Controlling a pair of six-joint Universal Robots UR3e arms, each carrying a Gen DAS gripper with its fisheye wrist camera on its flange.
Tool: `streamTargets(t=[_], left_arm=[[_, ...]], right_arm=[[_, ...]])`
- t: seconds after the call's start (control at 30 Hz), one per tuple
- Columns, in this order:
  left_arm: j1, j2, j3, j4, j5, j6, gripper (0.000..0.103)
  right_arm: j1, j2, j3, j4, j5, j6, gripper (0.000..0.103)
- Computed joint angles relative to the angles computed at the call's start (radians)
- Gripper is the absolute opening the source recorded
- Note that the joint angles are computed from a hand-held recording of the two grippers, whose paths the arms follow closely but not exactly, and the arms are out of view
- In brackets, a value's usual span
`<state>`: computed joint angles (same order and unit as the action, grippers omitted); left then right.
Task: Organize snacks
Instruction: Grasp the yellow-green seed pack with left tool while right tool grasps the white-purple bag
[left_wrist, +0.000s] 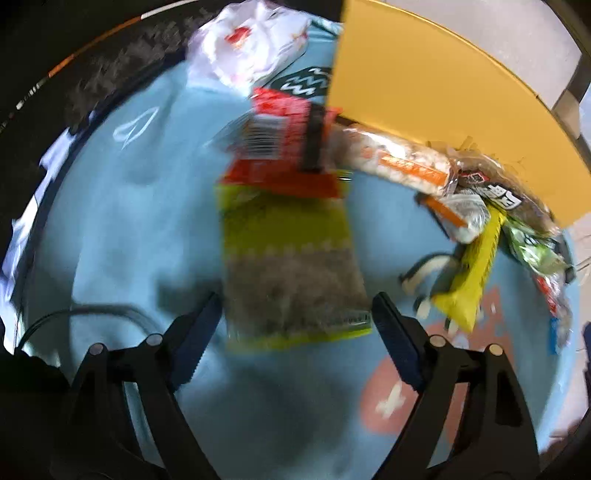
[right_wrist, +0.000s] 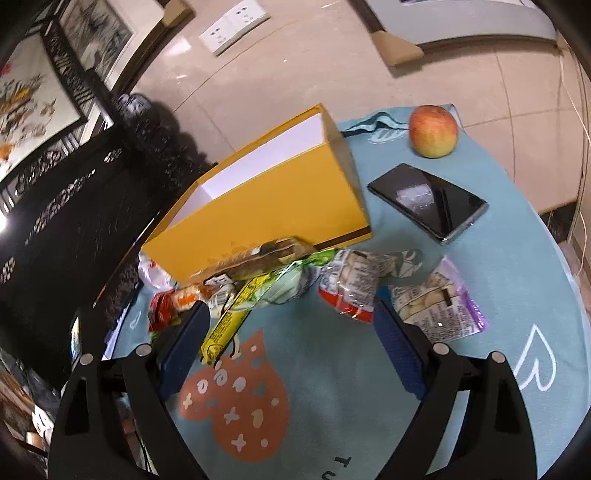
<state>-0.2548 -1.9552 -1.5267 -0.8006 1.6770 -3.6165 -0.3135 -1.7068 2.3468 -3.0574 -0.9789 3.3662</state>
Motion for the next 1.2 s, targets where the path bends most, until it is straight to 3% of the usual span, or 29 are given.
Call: streamTargets(t=[0.1,0.2,0.33,0.47,0.57,0.67,0.73,0.87,0.97,1.03,1.1,1.2], left_arm=[[0.049,0.091,-0.086,0.006,-0.069,-0.008,0.083],[0.037,0.084,-0.055,0.019,-0.033,-0.012,0.084],[0.102,0.019,-0.021,0.042,-0.077,0.079,0.085],[0.053,-0.086,0.077,0.043,-0.032,0.065,0.088],[0.072,-0.083,0.023,0.123,-0.014,0.103,0.088],[0.066,-0.004,-0.097,0.194,0.0,0.169,0.074],[0.098,0.067,-0.194,0.241,-0.059,0.215,0.071],[0.154,0.171,-0.309,0.266,-0.154,0.257,0.069],[0.181,0.153,-0.322,0.31,-0.186,0.291,0.069],[0.179,0.174,-0.341,0.311,-0.192,0.29,0.069],[0.194,0.161,-0.336,0.321,-0.217,0.3,0.069],[0.231,0.156,-0.35,0.337,-0.27,0.324,0.068]], right_arm=[[-0.016,0.008,0.005,-0.001,0.0,0.007,0.092],[-0.008,0.022,0.002,-0.01,-0.022,0.008,0.092],[-0.01,0.021,0.004,-0.019,-0.043,0.008,0.092],[-0.041,-0.003,0.03,-0.055,-0.071,0.019,0.092],[-0.084,-0.022,0.054,-0.065,-0.093,0.033,0.092],[-0.038,0.008,-0.011,0.053,-0.232,0.005,0.092],[0.038,0.062,-0.091,0.163,-0.369,-0.038,0.092],[0.115,0.136,-0.177,0.261,-0.474,-0.068,0.092],[0.192,0.212,-0.247,0.282,-0.582,-0.09,0.091],[0.243,0.262,-0.3,0.294,-0.663,-0.11,0.083],[0.246,0.257,-0.301,0.294,-0.646,-0.158,0.059],[0.27,0.224,-0.304,0.348,-0.673,-0.175,0.053]])
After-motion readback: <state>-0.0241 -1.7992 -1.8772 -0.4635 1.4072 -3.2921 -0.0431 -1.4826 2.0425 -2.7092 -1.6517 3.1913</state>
